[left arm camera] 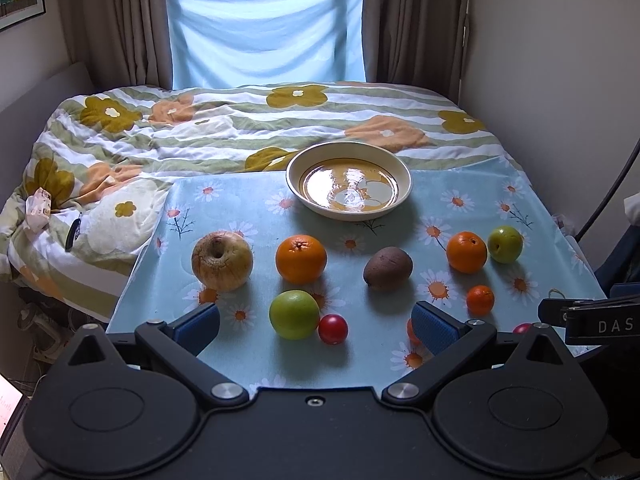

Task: Organize fruits

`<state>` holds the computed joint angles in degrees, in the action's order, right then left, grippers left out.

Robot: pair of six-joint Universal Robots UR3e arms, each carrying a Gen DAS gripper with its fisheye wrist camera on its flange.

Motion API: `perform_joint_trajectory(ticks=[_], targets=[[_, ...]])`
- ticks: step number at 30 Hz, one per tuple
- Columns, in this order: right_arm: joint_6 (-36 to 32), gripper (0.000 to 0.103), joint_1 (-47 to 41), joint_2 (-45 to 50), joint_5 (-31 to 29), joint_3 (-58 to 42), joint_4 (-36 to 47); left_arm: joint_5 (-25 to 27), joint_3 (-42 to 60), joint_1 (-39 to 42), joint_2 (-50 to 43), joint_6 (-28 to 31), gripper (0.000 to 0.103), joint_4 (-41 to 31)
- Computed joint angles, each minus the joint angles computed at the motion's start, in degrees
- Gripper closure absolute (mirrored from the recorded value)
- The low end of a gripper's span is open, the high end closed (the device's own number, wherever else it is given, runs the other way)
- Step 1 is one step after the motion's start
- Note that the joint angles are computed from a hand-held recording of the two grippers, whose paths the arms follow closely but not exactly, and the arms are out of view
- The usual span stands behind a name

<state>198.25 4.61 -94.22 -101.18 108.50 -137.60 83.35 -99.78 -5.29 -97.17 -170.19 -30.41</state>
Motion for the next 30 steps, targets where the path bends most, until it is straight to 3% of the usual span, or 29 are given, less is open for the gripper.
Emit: perform_joint_trajectory(ticks=[30], targets=[[0.32, 0.0, 0.47, 0.36, -0.25, -0.43, -0.02, 0.08, -0.04, -0.18, 0.06, -0.21, 0.0, 0.1]])
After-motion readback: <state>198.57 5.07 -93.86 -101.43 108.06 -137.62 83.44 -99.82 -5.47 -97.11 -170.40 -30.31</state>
